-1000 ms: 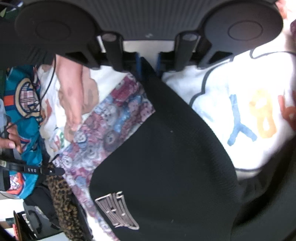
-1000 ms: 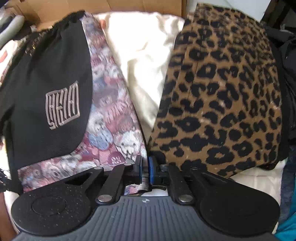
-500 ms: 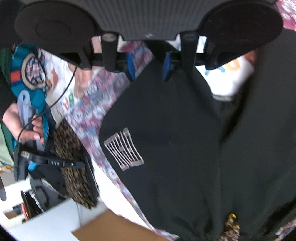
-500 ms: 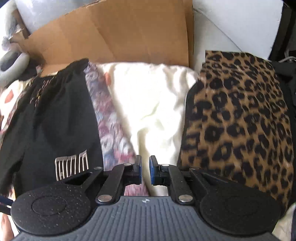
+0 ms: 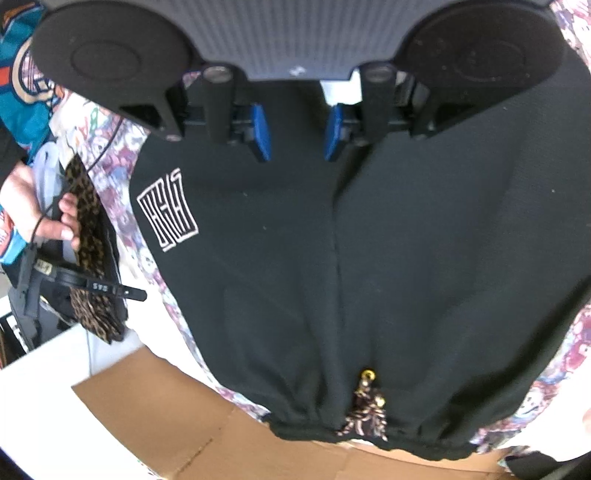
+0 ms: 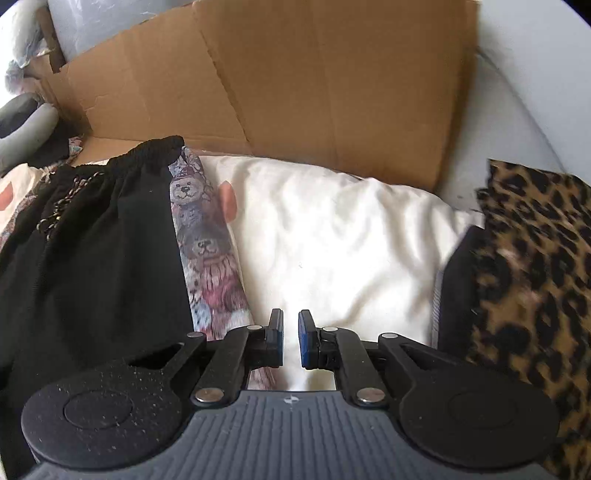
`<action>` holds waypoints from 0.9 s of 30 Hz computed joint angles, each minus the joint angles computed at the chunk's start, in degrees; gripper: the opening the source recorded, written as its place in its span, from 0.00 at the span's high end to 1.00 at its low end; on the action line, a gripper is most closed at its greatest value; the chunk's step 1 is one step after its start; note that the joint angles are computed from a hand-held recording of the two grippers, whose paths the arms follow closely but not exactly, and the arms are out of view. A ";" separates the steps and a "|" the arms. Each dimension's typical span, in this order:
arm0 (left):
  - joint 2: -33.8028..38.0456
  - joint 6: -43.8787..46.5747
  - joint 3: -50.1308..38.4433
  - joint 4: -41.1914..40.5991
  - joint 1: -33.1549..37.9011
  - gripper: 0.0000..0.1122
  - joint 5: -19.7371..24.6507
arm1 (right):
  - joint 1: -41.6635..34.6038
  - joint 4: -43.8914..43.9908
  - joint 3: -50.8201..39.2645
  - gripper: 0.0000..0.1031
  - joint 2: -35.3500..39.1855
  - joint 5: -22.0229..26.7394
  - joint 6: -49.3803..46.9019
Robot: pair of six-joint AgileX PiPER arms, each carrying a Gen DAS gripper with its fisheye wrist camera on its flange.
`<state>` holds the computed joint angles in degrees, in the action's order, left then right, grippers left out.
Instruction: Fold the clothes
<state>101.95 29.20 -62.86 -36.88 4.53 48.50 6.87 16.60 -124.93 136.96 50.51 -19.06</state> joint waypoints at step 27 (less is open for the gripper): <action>0.50 -2.95 1.10 2.20 -0.93 0.70 -2.18 | 2.11 5.50 -3.15 0.85 3.49 -1.42 -1.27</action>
